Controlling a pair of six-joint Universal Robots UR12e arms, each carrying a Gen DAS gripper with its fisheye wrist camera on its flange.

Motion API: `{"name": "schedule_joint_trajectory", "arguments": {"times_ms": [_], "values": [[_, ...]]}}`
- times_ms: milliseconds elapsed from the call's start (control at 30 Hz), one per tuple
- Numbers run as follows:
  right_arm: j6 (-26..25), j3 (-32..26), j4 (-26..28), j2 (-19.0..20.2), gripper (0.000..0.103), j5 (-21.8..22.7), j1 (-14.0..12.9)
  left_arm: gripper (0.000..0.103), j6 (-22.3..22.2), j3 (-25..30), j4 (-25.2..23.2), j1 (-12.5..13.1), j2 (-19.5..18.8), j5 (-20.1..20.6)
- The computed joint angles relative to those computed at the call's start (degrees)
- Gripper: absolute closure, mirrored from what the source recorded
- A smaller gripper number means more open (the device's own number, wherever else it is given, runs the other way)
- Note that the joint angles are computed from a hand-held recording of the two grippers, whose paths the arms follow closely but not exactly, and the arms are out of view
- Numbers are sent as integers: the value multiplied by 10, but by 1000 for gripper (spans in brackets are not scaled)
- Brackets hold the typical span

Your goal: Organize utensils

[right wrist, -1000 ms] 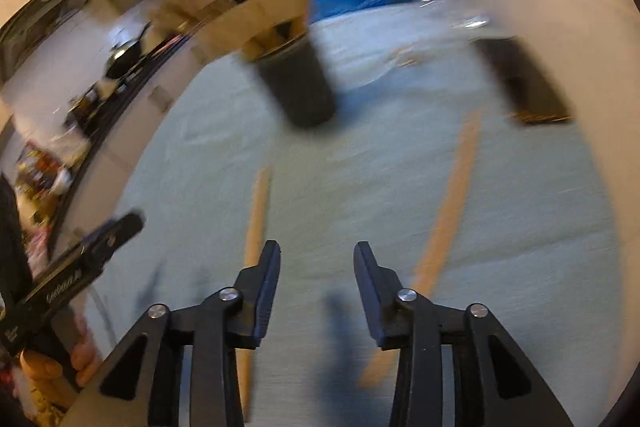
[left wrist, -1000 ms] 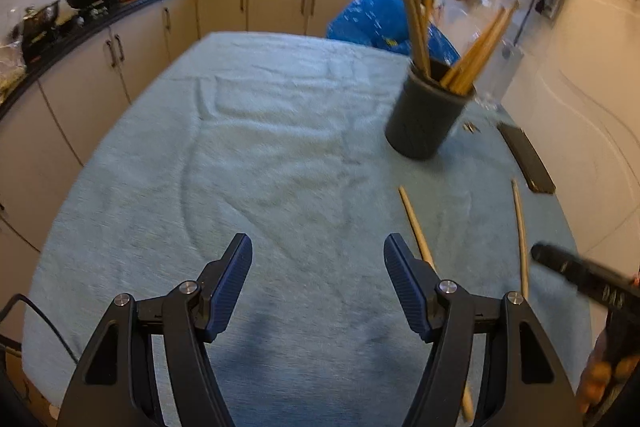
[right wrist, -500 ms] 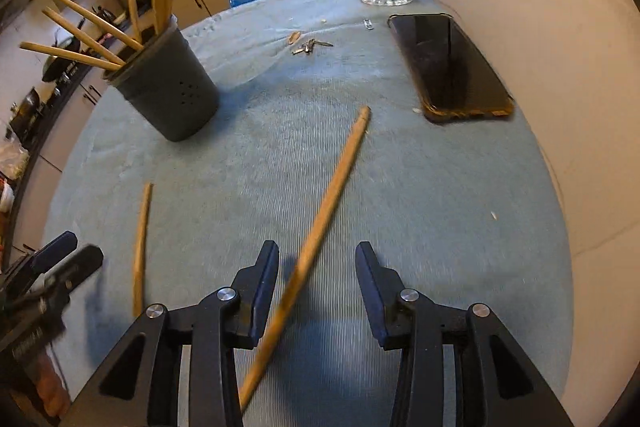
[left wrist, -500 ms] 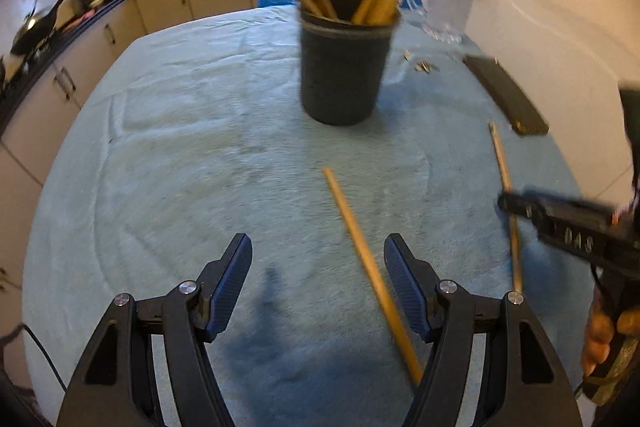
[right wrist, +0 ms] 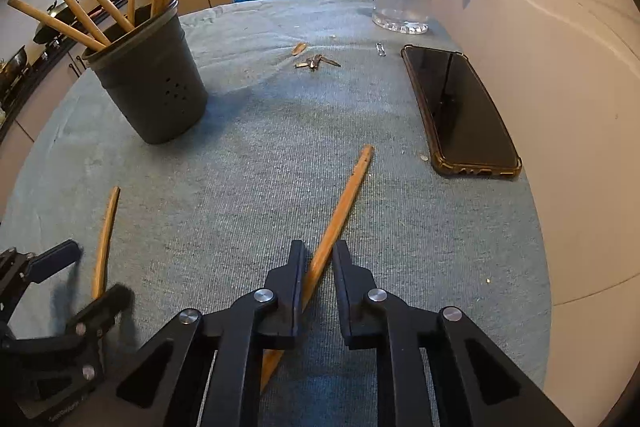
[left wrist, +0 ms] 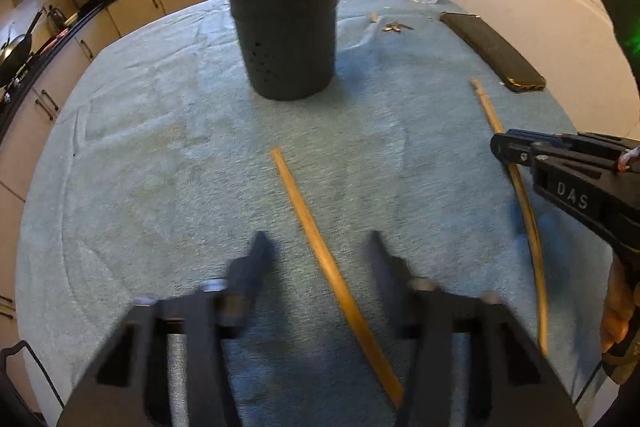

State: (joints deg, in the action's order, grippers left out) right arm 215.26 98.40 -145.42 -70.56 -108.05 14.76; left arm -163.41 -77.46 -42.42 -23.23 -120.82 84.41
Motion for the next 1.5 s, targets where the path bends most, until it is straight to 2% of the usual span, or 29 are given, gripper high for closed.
{"name": "schedule_joint_trajectory", "arguments": {"times_ms": [33, 67, 233, 300, 400, 467, 533, 567, 800, 900, 1033, 1167, 1233, 1333, 1367, 1400, 1433, 1467, 1500], "values": [[-5, 1, 0, -1, 91, 1, 0, 88, 1, 1, -2, -1, 0, 6], [-12, 2, 0, -2, 91, 2, 1, 92, 2, 2, -4, -2, 1, 11], [-29, 22, 2, -21, 93, 30, 7, 93, 5, 0, -39, 14, 9, -21], [-23, 36, 8, -35, 93, 56, 7, 93, 3, -1, -64, 24, 15, -43], [-20, 55, 17, -53, 91, 65, 13, 93, 2, 4, -119, 41, 21, -90], [-21, 65, 15, -61, 86, 57, 21, 91, 2, 6, -130, 46, 21, -100], [-16, 65, 26, -63, 82, 47, 25, 86, -2, 8, -122, 44, 19, -88], [-15, 62, 32, -62, 82, 45, 25, 83, -5, 11, -121, 43, 17, -83], [-14, 26, 97, -48, 81, 53, 16, 80, 23, 53, -165, 33, -6, -62], [-24, 1, 139, -36, 81, 56, 8, 79, 35, 71, -184, 29, -15, -53], [-24, -32, 187, -21, 81, 76, -4, 77, 55, 77, -180, 23, -20, -27], [-15, -63, 247, -10, 78, 107, -16, 63, 79, 96, -210, 18, -28, -20], [-23, -83, 284, -1, 78, 114, -19, 61, 94, 100, -207, 11, -32, 0], [-35, -109, 323, 11, 79, 121, -21, 60, 100, 115, -214, 8, -41, 0], [-40, -112, 323, 14, 86, 137, -25, 63, 95, 120, -220, 8, -43, -3], [-43, -114, 320, 15, 89, 145, -27, 69, 87, 123, -218, 8, -46, -6], [-47, -110, 303, 15, 90, 152, -29, 91, 79, 119, -203, 9, -45, -6], [-46, -104, 285, 13, 90, 155, -30, 96, 74, 120, -206, 11, -45, -16], [-46, -97, 265, 10, 91, 156, -30, 97, 65, 121, -212, 14, -45, -27]]}}
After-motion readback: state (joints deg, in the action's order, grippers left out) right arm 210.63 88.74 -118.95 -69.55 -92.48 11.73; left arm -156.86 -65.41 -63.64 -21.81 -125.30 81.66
